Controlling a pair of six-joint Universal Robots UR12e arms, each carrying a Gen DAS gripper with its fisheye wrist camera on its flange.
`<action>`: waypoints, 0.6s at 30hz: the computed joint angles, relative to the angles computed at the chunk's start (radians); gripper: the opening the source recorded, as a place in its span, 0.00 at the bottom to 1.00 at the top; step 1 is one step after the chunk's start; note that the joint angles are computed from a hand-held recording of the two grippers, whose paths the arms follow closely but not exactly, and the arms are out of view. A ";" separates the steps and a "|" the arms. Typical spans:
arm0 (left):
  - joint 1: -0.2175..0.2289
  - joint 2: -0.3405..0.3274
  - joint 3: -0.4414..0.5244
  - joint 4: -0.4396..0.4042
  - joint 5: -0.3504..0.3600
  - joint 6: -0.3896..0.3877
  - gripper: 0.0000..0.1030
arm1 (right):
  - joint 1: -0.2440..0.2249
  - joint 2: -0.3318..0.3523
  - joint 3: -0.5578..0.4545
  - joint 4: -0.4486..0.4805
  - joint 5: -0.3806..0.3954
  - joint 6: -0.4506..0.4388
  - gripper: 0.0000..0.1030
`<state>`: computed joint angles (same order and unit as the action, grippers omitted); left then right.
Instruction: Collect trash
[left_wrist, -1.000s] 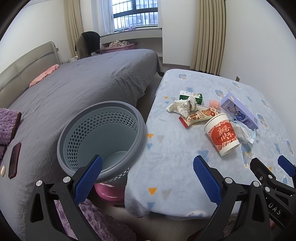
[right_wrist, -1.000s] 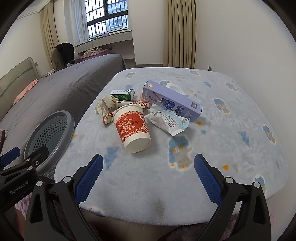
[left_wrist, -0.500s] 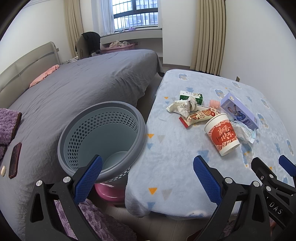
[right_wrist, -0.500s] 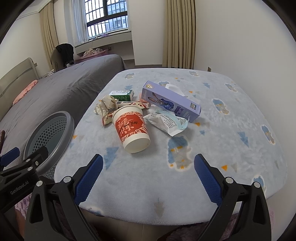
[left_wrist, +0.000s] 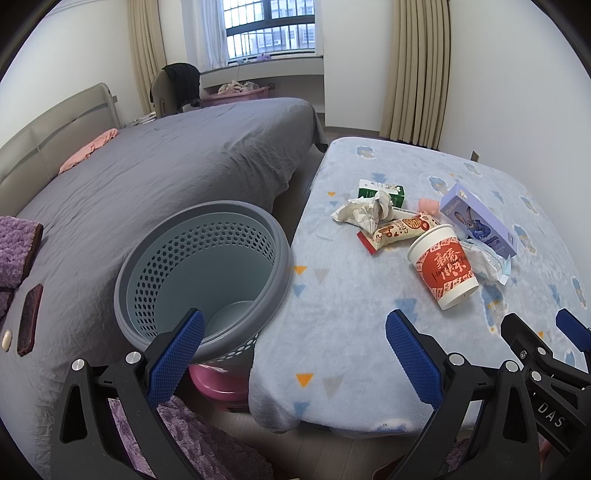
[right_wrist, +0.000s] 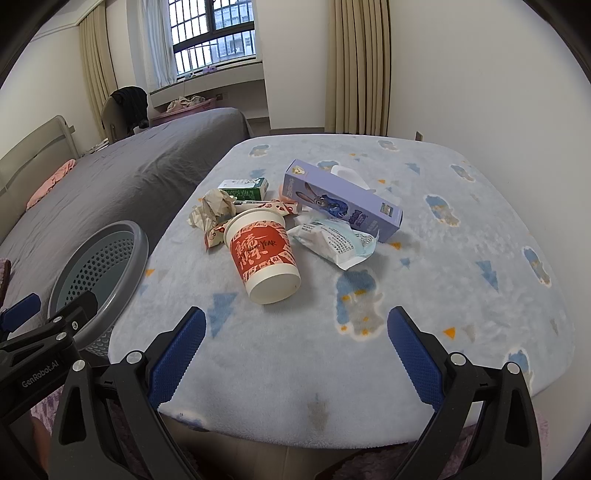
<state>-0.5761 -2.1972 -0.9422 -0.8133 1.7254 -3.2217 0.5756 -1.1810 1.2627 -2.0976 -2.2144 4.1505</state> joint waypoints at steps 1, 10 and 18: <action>0.001 0.001 -0.001 0.000 0.000 0.001 0.94 | 0.000 0.001 -0.001 0.000 0.000 0.000 0.92; 0.000 -0.002 0.002 -0.007 0.002 0.005 0.94 | -0.005 -0.003 0.013 -0.022 0.017 -0.009 0.92; -0.011 -0.031 0.037 -0.041 0.011 0.013 0.94 | -0.033 -0.040 0.093 -0.120 0.071 -0.026 0.92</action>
<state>-0.5867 -2.2279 -0.9049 -0.8542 1.7364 -3.2088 0.5425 -1.2206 1.3559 -2.2179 -2.1430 4.1250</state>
